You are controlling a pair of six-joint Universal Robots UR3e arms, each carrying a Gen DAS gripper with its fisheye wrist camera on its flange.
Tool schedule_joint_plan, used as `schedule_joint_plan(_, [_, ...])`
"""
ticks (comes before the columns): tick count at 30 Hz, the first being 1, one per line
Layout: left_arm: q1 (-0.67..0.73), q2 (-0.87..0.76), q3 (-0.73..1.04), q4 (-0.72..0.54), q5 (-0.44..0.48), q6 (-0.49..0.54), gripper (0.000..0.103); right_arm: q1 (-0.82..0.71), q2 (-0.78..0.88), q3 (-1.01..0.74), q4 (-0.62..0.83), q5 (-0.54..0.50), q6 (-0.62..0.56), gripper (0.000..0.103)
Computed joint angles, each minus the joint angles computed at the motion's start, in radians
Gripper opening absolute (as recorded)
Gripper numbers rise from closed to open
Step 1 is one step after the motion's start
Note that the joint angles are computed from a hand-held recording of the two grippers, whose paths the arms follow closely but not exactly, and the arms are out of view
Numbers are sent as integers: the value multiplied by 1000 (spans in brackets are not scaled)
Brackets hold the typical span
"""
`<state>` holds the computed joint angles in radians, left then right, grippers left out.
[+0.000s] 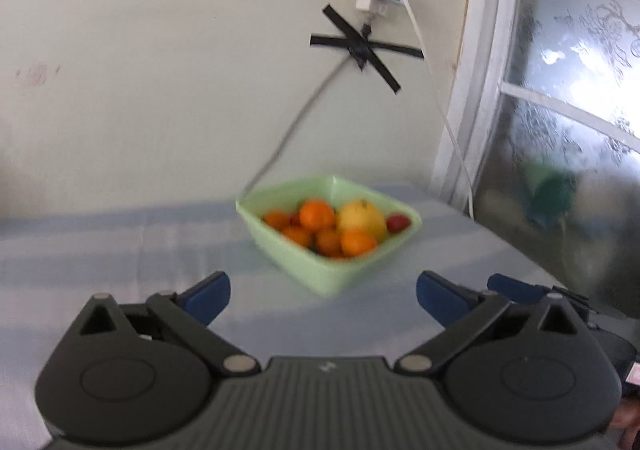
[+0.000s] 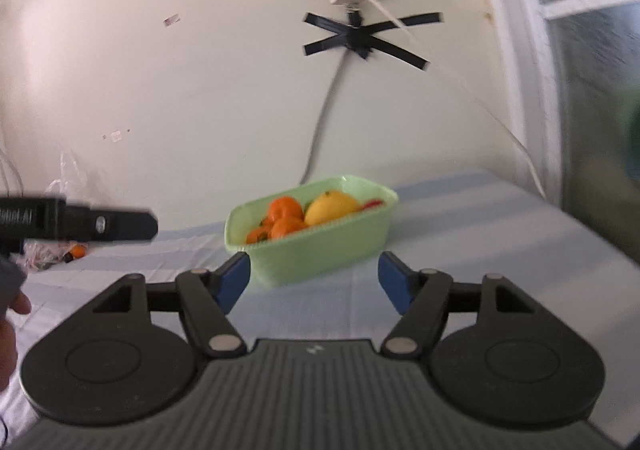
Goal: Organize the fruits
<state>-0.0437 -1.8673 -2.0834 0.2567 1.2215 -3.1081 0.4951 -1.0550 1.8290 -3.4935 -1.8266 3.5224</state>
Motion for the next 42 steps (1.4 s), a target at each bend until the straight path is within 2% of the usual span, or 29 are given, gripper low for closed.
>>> schedule_joint_plan(2, [-9,36,-77,22,21,-40,103,36,-25,32,19,-43,87,73])
schedule_joint_plan(4, [-13,69,-138,30,42,-81,103,45,-66,78,51,-11,156,73])
schedule_joint_plan(9, [-27,124,-261,89,118,-137,103,110,-110,126,104,-49,238,74])
schedule_joint_plan(10, [-36,128,-275,97,143,-142,103,119,-118,136,108,-48,254,74])
schedule_joint_plan(11, [-61,144,-271,54,197,-146,103,127,-123,143,110,-45,266,74])
schedule_joint_plan(12, [-92,156,-249,-17,259,-152,103,135,-126,145,117,-44,274,74])
schedule_joint_plan(14, [-105,160,-255,-44,288,-152,103,158,-131,145,130,-59,282,75])
schedule_joint_plan(25, [-149,158,-361,93,376,-156,103,191,-129,134,172,-47,317,76])
schedule_joint_plan(32, [-203,102,-369,213,495,-162,103,197,-130,128,190,-54,324,77])
schedule_joint_plan(35, [-203,106,-389,265,518,-170,103,201,-129,129,188,-62,333,77])
schedule_joint_plan(39, [-184,112,-408,310,507,-168,103,208,-121,115,198,-73,338,78])
schedule_joint_plan(42, [-197,98,-402,326,547,-170,103,207,-121,115,198,-72,338,79])
